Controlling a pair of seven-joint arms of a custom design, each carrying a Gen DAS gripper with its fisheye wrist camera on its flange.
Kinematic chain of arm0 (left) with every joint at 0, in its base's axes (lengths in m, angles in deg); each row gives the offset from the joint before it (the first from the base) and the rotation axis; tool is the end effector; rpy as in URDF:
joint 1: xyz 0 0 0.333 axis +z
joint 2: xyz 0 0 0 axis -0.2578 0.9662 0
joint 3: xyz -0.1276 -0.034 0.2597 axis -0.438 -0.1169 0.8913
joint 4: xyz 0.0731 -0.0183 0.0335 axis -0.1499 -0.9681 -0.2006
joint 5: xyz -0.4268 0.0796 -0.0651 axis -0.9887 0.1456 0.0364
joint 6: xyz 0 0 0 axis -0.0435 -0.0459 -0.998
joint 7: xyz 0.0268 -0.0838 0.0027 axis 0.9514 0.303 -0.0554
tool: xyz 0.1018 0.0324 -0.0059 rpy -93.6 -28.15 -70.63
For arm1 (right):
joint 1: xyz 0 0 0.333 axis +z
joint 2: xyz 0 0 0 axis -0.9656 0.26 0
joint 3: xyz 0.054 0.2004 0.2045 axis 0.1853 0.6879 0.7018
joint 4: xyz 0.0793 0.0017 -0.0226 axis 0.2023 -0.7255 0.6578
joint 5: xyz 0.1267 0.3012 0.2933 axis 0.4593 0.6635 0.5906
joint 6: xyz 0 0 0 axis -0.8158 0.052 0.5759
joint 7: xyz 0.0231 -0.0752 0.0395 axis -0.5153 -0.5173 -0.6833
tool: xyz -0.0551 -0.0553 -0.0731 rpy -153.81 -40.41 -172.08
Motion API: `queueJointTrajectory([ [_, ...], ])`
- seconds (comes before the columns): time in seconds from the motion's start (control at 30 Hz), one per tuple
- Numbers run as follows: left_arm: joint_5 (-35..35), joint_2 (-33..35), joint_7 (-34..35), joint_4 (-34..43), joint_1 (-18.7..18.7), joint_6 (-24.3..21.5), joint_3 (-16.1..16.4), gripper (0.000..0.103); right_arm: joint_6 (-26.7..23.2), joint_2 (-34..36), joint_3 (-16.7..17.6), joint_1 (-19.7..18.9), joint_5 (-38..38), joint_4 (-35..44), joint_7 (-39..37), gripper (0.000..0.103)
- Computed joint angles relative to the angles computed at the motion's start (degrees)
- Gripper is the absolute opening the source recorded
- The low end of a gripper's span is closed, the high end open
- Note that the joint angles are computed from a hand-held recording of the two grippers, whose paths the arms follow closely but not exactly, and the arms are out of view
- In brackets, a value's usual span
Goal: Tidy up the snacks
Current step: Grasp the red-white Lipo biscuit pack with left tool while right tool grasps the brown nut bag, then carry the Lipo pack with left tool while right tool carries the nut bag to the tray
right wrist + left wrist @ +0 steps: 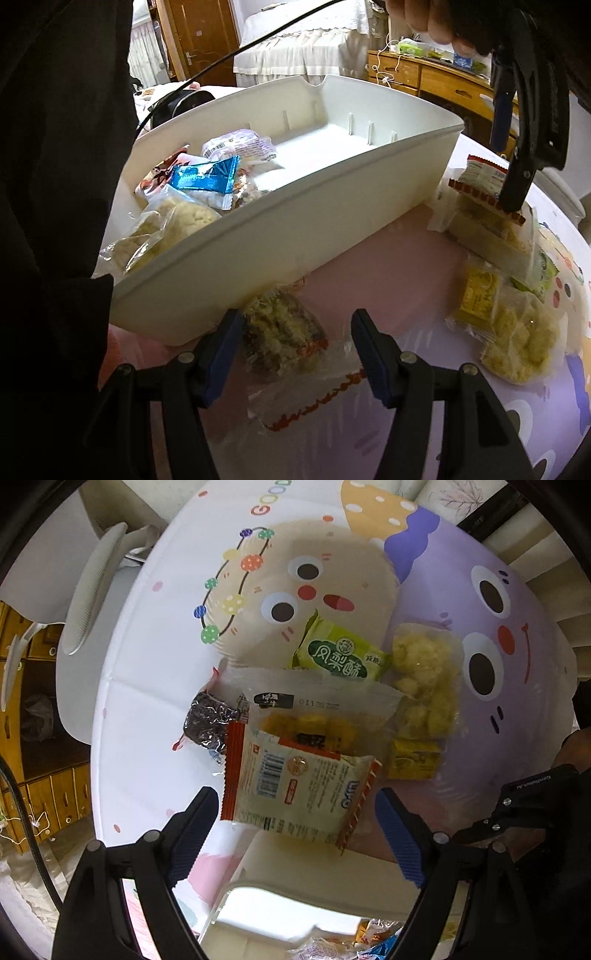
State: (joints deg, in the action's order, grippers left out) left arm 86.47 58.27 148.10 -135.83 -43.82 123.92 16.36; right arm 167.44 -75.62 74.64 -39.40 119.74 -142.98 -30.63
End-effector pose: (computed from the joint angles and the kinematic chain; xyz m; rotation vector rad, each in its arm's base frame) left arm 0.6005 -0.4276 0.4056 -0.5076 3.0821 0.2139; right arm 0.3367 0.2686 0.3514 -2.4134 0.8654 -0.0979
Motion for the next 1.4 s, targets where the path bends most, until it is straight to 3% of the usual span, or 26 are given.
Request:
queueJointTrajectory([
  [0.3,-2.4,4.8,1.3,5.2,0.3,-3.1,0.1,0.085,-2.4,0.9,-1.4,0.4,2.5,1.1,-3.5,0.058],
  [0.43,-4.0,6.1,1.6,7.0,0.8,-4.0,0.2,0.078,-3.5,1.0,-1.4,0.0,3.1,1.4,-3.9,0.054],
  [0.53,-4.6,5.7,1.7,6.3,1.0,-3.3,0.2,0.071,-4.3,1.0,-1.3,-0.4,3.3,1.7,-4.0,0.047],
  [0.77,-5.2,4.1,1.0,4.4,0.8,-1.3,0.0,0.058,-5.7,1.2,-0.6,-1.5,2.7,2.4,-3.4,0.044],
  [0.83,-5.2,4.1,0.4,4.4,0.7,-0.9,0.0,0.057,-6.3,0.7,-1.2,-1.2,3.3,2.3,-3.9,0.034],
  [1.1,-6.1,2.0,-1.8,2.3,1.1,0.9,-0.3,0.053,-6.7,-1.0,-0.5,-2.1,2.6,1.3,-0.6,0.029],
  [1.37,-9.1,-2.2,-4.6,-1.3,2.6,3.5,-1.2,0.053,-7.1,-3.6,-0.1,-3.6,2.5,-0.5,7.7,0.027],
  [1.4,-9.7,-2.7,-5.1,-1.6,2.9,3.7,-1.3,0.053,-6.4,-4.1,-0.4,-3.3,2.9,-0.8,7.9,0.015],
])
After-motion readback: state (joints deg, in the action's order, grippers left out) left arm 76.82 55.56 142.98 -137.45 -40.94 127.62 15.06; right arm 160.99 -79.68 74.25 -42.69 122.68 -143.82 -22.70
